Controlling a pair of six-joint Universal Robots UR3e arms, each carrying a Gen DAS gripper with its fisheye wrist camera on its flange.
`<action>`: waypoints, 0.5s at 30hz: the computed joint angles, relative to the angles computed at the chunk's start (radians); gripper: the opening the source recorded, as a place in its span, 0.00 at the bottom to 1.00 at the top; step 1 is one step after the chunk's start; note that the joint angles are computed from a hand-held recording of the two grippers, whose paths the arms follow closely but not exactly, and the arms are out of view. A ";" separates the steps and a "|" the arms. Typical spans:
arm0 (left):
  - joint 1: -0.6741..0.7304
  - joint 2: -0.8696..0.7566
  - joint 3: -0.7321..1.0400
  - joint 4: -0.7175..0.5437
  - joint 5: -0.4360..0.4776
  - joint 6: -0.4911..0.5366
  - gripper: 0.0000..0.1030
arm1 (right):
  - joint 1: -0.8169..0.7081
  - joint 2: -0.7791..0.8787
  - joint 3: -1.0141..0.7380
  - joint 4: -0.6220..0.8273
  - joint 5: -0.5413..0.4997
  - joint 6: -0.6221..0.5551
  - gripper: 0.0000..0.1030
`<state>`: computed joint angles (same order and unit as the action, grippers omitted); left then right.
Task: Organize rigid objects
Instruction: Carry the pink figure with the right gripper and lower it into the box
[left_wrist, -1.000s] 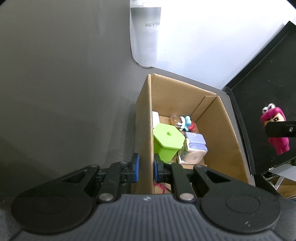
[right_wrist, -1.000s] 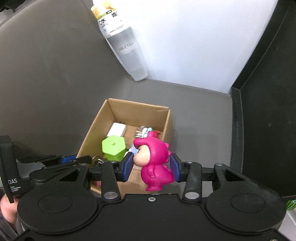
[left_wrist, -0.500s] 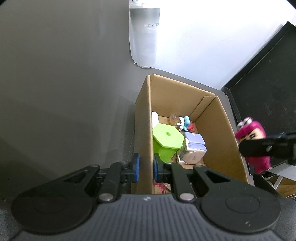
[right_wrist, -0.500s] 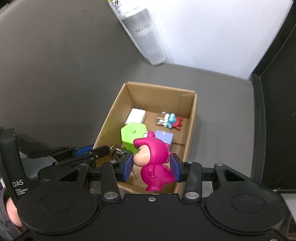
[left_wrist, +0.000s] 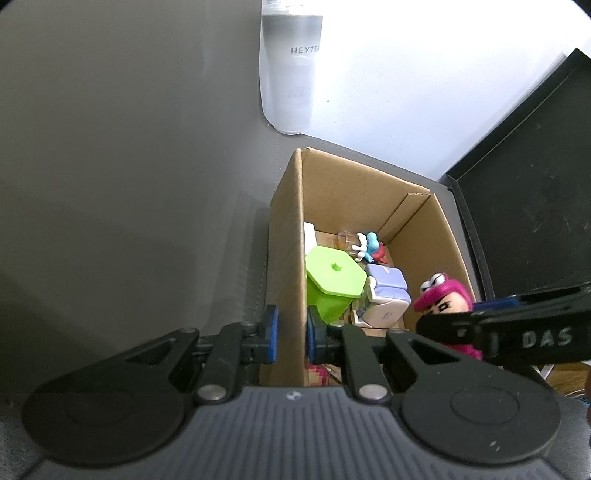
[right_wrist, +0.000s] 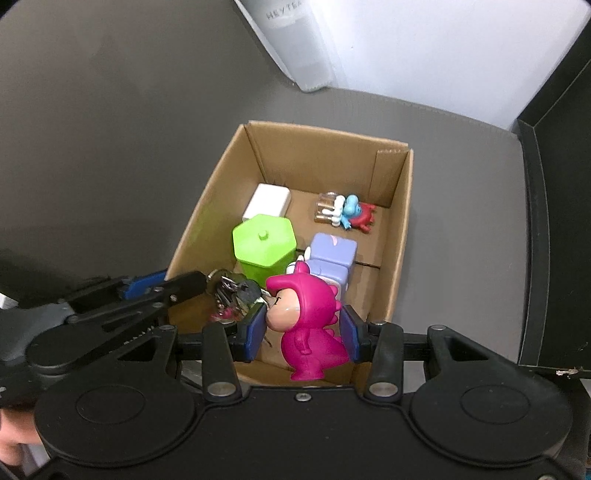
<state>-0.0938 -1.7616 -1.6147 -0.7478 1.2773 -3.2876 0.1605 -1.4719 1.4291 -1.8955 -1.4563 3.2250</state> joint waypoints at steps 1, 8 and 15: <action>0.000 0.000 0.001 -0.001 -0.001 0.000 0.14 | 0.005 0.008 0.000 -0.002 -0.006 0.002 0.42; 0.005 0.002 0.001 -0.006 -0.009 0.001 0.14 | 0.027 0.039 0.014 -0.020 -0.029 0.021 0.42; 0.005 0.003 0.000 -0.006 -0.012 0.001 0.14 | 0.051 0.082 0.000 -0.025 -0.060 0.033 0.42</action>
<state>-0.0885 -1.7589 -1.6151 -0.7539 1.2656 -3.2866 0.2117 -1.3900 1.4292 -1.9208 -1.5159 3.2585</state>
